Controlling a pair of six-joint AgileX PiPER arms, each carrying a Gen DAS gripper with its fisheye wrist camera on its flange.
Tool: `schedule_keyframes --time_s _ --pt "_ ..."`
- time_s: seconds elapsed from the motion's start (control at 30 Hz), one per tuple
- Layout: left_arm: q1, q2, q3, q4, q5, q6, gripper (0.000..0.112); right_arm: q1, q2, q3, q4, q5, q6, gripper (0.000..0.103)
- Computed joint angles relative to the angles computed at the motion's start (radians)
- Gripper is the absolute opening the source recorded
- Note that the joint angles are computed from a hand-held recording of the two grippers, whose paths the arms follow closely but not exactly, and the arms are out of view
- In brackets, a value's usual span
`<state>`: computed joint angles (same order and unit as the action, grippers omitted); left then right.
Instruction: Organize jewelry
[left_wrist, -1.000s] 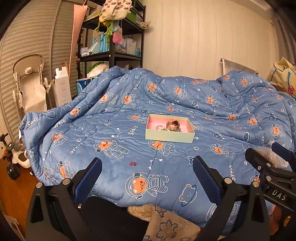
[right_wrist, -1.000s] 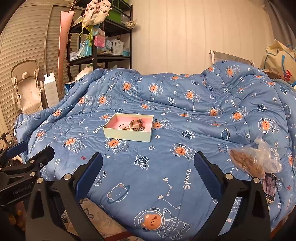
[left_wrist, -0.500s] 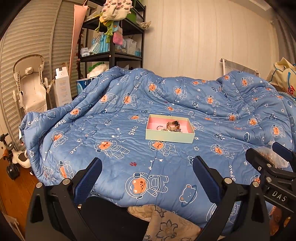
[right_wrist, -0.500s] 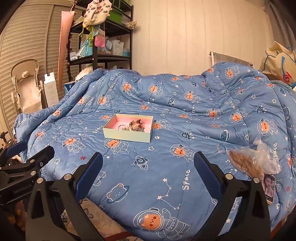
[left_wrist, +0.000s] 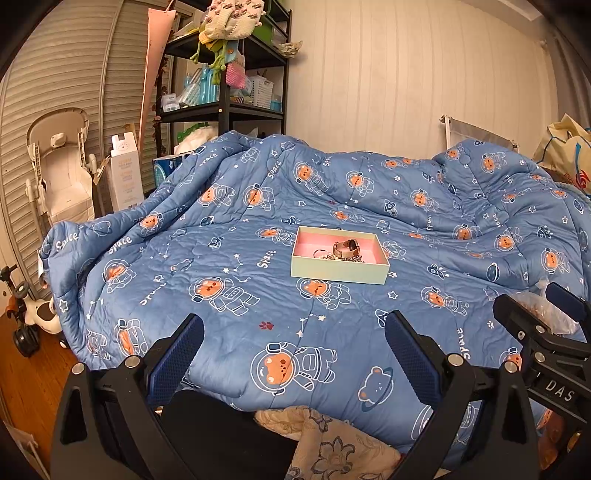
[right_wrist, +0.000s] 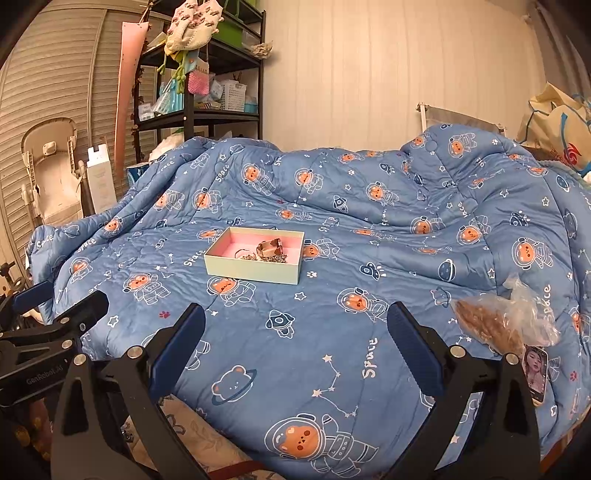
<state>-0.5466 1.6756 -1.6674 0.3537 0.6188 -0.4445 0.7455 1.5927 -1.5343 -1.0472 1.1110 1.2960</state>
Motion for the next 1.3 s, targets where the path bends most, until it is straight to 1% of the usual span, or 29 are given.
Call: schedule_keyframes --time_s 0.8,1.1,1.3 --pt "-0.009 -0.004 0.005 0.060 0.007 -0.054 0.096 -0.011 -0.016 0.018 0.001 -0.010 -0.007 0.097" --pt "-0.001 -0.005 0.011 0.046 -0.003 -0.048 0.096 -0.015 -0.017 0.022 0.008 -0.017 -0.012 0.097" --pt "-0.004 0.000 0.006 0.063 0.007 -0.061 0.096 -0.015 -0.016 0.022 0.008 -0.017 -0.011 0.097"
